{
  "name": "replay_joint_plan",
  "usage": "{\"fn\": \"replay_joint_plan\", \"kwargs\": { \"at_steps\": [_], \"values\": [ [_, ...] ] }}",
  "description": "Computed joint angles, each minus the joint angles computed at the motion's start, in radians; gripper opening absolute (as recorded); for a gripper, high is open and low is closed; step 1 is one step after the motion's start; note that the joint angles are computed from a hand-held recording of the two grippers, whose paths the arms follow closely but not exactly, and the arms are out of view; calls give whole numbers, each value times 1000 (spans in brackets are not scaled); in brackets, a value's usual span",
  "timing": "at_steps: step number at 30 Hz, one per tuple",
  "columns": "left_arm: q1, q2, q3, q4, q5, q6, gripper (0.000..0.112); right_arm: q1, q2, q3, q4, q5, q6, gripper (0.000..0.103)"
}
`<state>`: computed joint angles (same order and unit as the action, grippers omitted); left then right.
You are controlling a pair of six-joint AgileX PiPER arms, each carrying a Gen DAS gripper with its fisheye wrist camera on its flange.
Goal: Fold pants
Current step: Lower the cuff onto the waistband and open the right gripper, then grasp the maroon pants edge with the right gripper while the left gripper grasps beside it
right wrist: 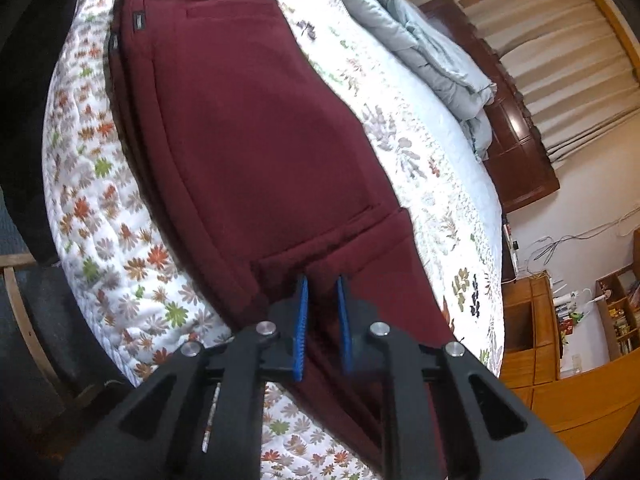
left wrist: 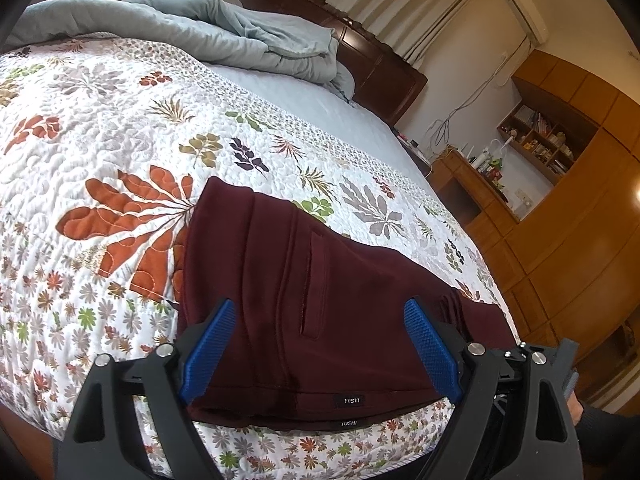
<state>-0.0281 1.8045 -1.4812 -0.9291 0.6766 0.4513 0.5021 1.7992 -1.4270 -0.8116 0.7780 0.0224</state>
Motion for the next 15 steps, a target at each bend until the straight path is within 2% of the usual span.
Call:
{"fn": "replay_joint_plan", "kwargs": {
  "at_steps": [7, 12, 15],
  "values": [
    [-10, 5, -8, 33, -4, -22, 87, 12, -9, 46, 1, -27, 30, 12],
    [-10, 6, -8, 48, -5, -38, 87, 0, 5, 30, 19, -32, 2, 12],
    [-11, 6, -12, 57, -4, -47, 87, -14, 9, 6, 42, -31, -24, 16]
  ]
}}
